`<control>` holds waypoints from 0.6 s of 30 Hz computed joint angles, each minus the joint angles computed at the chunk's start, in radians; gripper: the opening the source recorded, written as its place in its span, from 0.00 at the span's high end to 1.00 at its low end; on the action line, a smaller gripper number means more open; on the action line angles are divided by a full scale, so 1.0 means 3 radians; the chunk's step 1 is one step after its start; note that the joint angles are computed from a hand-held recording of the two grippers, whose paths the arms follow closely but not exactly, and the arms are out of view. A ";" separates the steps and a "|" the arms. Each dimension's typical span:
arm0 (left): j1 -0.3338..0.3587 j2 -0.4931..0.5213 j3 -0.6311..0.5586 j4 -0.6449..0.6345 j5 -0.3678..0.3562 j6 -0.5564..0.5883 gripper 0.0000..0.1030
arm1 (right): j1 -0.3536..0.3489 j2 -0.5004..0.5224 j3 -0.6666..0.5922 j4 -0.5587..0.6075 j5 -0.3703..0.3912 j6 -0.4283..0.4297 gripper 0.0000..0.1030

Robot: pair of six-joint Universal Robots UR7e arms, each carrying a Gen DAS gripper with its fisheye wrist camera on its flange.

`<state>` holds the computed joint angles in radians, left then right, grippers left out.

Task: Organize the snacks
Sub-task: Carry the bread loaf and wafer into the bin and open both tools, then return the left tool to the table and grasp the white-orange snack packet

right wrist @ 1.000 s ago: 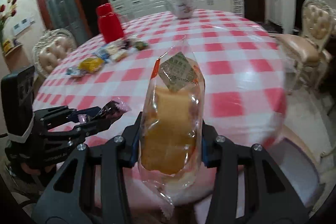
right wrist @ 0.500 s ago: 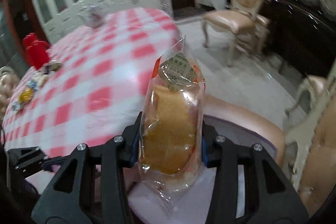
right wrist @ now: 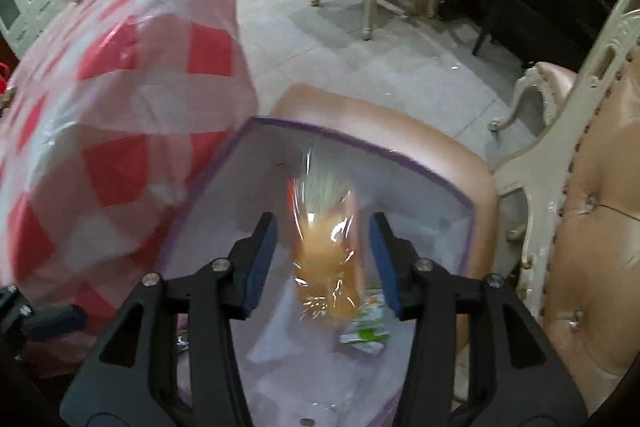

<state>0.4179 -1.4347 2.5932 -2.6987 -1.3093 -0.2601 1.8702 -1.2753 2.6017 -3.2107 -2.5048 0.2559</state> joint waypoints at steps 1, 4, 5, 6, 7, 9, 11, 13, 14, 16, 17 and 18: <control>-0.0008 -0.0036 0.0009 0.0011 0.0021 -0.0006 0.36 | 0.0016 0.0001 0.0004 -0.0056 -0.0030 -0.0012 0.42; 0.0037 -0.0286 0.0033 0.0106 0.0067 -0.0089 0.36 | 0.0079 -0.0015 -0.0024 -0.0124 -0.0008 -0.0046 0.42; 0.0068 -0.0364 0.0021 0.0129 0.0094 -0.0142 0.36 | 0.0128 0.0006 -0.0043 -0.0161 -0.0006 -0.0060 0.42; 0.0114 -0.0430 0.0010 0.0160 0.0094 -0.0133 0.35 | 0.0176 0.0040 -0.0068 -0.0218 0.0008 -0.0088 0.42; 0.0124 -0.0534 0.0020 0.0199 0.0110 -0.0165 0.35 | 0.0237 0.0102 -0.0081 -0.0334 0.0037 -0.0133 0.41; 0.0149 -0.0847 0.0048 0.0310 0.0177 -0.0192 0.32 | 0.0356 0.0231 -0.0108 -0.0526 0.0101 -0.0223 0.41; 0.0161 -0.1078 0.0054 0.0388 0.0261 -0.0189 0.31 | 0.0473 0.0384 -0.0148 -0.0706 0.0176 -0.0305 0.41; 0.0146 -0.1407 0.0071 0.0536 0.0382 -0.0223 0.29 | 0.0585 0.0562 -0.0208 -0.0859 0.0217 -0.0368 0.41; 0.0152 -0.1572 0.0083 0.0614 0.0458 -0.0238 0.26 | 0.0644 0.0636 -0.0255 -0.0892 0.0236 -0.0381 0.41; 0.0153 -0.1946 0.0090 0.0868 0.0669 -0.0318 0.21 | 0.0754 0.0752 -0.0349 -0.0949 0.0332 -0.0409 0.41; 0.0156 -0.2231 0.0066 0.1120 0.0827 -0.0401 0.21 | 0.0804 0.0808 -0.0399 -0.0975 0.0379 -0.0416 0.41; 0.0175 -0.2390 0.0048 0.1270 0.0921 -0.0458 0.20 | 0.0884 0.0877 -0.0478 -0.1000 0.0437 -0.0426 0.41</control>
